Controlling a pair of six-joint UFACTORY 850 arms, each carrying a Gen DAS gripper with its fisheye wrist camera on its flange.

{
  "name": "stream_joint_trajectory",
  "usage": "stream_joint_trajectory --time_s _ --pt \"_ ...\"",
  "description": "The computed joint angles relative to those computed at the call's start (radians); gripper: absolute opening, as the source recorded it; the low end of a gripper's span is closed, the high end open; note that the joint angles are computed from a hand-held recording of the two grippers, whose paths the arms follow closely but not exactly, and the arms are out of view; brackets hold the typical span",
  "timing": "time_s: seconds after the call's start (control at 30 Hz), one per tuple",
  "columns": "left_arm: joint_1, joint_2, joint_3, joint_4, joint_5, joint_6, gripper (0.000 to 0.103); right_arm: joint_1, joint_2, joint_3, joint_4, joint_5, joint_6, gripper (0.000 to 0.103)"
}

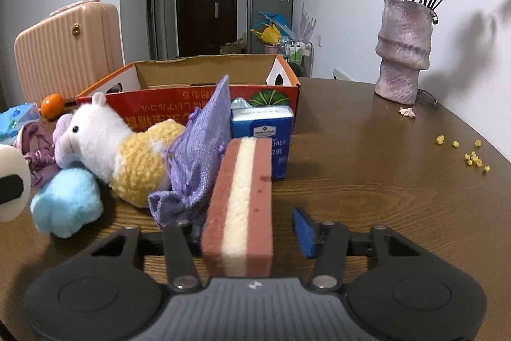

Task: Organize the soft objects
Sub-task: 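Lift the white cylinder with the left gripper while the right gripper grasps the pink-white sponge block, then carry the cylinder in the left gripper and the sponge block in the right gripper over the cardboard box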

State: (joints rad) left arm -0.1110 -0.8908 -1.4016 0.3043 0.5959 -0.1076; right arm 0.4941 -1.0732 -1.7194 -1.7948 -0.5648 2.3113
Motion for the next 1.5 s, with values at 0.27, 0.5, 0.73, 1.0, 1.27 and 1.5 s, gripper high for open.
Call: stream_joint_trajectory --time_s 0.27,0.5,0.73,1.0,1.27,1.5 --pt "-0.003 0.002 0.009 0.002 0.009 0.012 0.030 -0.006 -0.001 0.001 0.007 0.014 0.007 0.031" --pt "-0.002 0.006 0.017 0.008 0.020 0.013 0.030 0.003 0.030 0.066 -0.140 -0.076 0.188 0.031" --pt "-0.002 0.004 0.014 0.006 0.014 0.014 0.030 0.021 0.068 0.152 -0.328 -0.231 0.385 0.031" --pt "-0.003 0.001 0.011 -0.001 0.014 0.021 0.030 0.031 0.085 0.194 -0.425 -0.312 0.462 0.031" --pt "0.000 0.002 0.008 0.008 0.020 0.000 0.030 0.034 0.088 0.203 -0.448 -0.326 0.475 0.031" --pt "0.000 0.029 0.033 -0.010 0.062 0.010 0.030 0.044 0.102 0.221 -0.486 -0.375 0.485 0.031"
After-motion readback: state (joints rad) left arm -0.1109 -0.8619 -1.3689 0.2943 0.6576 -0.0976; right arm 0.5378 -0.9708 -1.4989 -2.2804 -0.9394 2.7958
